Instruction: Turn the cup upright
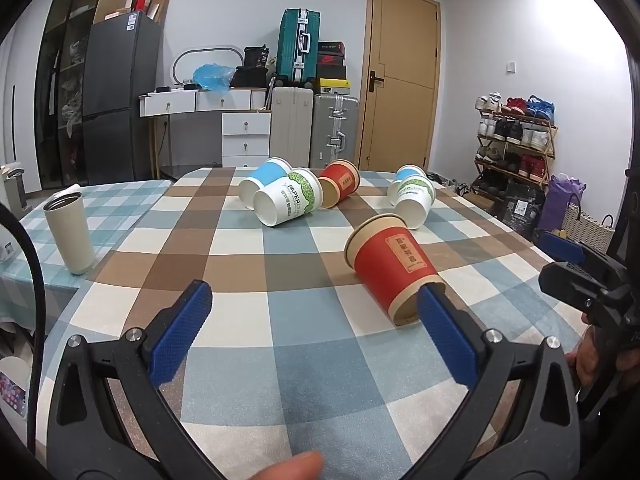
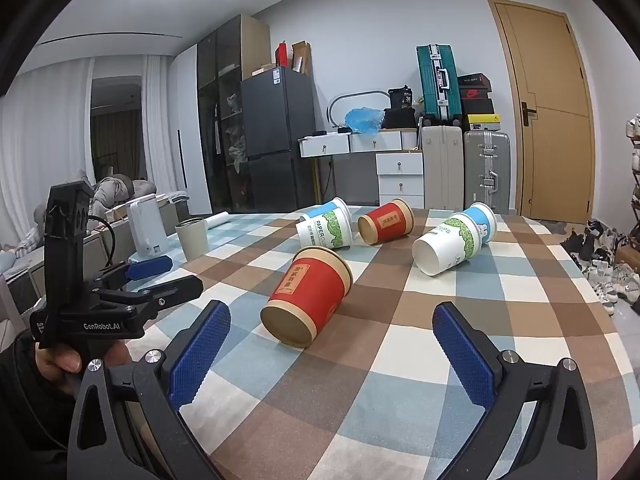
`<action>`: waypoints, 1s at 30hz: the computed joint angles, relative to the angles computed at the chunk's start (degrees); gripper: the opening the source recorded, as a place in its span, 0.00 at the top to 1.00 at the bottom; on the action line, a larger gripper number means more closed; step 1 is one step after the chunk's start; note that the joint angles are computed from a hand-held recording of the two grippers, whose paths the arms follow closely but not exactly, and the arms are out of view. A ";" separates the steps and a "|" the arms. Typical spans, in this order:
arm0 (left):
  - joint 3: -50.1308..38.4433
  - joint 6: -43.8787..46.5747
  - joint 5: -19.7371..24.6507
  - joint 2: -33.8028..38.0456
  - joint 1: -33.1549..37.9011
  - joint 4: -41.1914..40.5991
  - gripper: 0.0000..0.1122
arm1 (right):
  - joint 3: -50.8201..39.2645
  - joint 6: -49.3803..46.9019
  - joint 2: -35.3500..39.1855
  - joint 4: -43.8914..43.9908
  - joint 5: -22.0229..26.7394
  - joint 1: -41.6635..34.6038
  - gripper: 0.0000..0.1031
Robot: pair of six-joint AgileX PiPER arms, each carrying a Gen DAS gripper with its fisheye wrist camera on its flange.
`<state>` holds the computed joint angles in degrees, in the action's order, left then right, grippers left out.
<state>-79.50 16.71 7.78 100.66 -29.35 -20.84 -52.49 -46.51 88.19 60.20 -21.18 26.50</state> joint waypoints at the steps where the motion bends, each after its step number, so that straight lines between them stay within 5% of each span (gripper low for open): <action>1: -0.02 0.79 0.09 -0.01 0.04 -0.75 0.09 | -0.07 -0.77 -0.01 0.70 -0.01 0.05 0.00; 16: -1.76 8.18 1.10 1.22 0.98 -7.65 0.09 | -0.30 -1.87 -0.05 1.99 0.46 -0.03 0.00; 19: 0.25 2.53 -0.37 -0.10 0.05 -2.18 0.09 | -0.34 -2.05 -0.06 2.17 0.48 -0.02 0.00; 30: 0.39 3.92 -0.44 -0.19 0.10 -3.50 0.09 | -0.40 -2.36 -0.01 2.49 0.41 0.07 0.00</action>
<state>-79.11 20.63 7.34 100.47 -29.25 -24.34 -52.89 -48.87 88.18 62.69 -20.77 26.56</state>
